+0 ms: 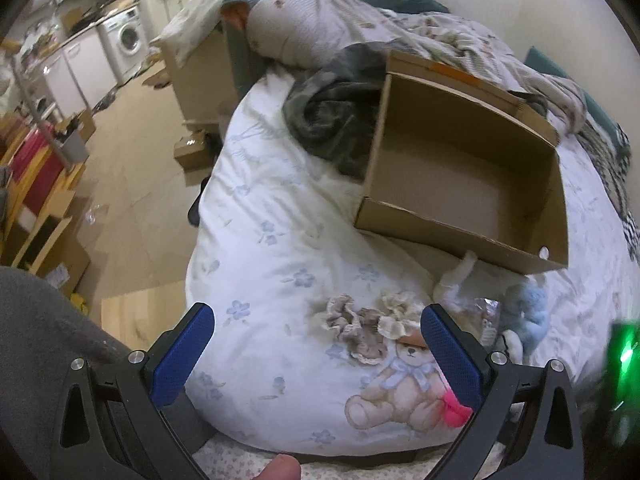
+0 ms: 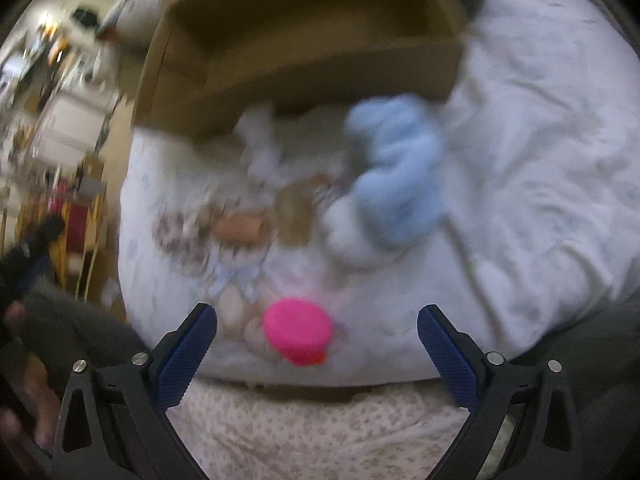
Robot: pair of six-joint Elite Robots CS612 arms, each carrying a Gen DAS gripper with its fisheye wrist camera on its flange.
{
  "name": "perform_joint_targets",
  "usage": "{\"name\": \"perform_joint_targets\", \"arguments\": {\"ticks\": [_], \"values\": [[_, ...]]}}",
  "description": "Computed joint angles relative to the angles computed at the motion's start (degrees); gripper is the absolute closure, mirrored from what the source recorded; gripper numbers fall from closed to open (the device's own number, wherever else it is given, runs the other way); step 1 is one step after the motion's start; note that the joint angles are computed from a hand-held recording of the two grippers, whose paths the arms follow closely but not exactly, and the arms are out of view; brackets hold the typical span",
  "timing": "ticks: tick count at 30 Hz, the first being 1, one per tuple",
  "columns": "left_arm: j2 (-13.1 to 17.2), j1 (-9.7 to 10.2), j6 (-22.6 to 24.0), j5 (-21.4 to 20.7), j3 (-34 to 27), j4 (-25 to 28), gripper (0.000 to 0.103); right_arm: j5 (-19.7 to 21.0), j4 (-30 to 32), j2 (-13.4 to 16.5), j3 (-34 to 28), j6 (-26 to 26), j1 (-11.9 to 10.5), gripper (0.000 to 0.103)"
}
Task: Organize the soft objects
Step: 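Grasp the beige lace scrunchie with the left tool while the right tool grasps the pink duck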
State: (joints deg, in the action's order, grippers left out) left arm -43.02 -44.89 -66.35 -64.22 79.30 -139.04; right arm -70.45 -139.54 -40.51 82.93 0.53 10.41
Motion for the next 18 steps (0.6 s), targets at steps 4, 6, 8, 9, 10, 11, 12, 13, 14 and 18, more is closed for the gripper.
{"name": "perform_joint_targets", "arguments": {"ticks": [4, 6, 8, 9, 10, 11, 12, 13, 14, 18], "values": [[0.08, 0.84, -0.94, -2.4, -0.32, 1.14, 0.0, -2.6, 5.4, 1.75, -2.35, -2.87, 1.72, 0.017], [0.24, 1.32, -1.37, -3.73, -0.59, 1.94, 0.0, -3.86, 6.7, 2.43, -2.99, -3.54, 2.31, 0.03], [0.58, 1.75, -1.2, -5.22, -1.11, 2.75, 0.0, -4.48, 6.24, 2.73, -2.95, -4.11, 2.58, 0.041], [0.79, 1.99, -1.06, -6.11, -1.4, 3.16, 0.0, -4.78, 5.61, 2.64, -2.7, -4.25, 2.66, 0.052], [0.98, 2.2, -0.87, -6.9, -1.7, 3.46, 0.0, -4.72, 5.23, 2.54, -2.54, -4.2, 2.67, 0.053], [1.25, 2.46, -0.58, -7.84, -2.12, 3.86, 0.0, -3.82, 4.61, 2.38, -2.22, -4.07, 2.5, 0.053], [1.58, 2.73, -0.14, -8.9, -2.66, 4.45, 0.0, -3.2, 3.93, 2.19, -1.89, -3.99, 2.36, 0.053], [1.84, 2.96, 0.3, -9.96, -3.03, 4.73, 0.0, -2.96, 3.26, 1.95, -1.64, -4.01, 2.27, 0.054], [2.2, 3.28, 0.65, -11.36, -3.52, 5.08, 0.002, -2.59, 3.42, 1.78, -2.01, -4.21, 2.01, 0.054], [4.16, 4.57, 1.21, -16.03, -6.16, 8.08, 0.021, 0.76, -2.54, 0.22, 0.19, -3.99, 1.0, 0.054]]}}
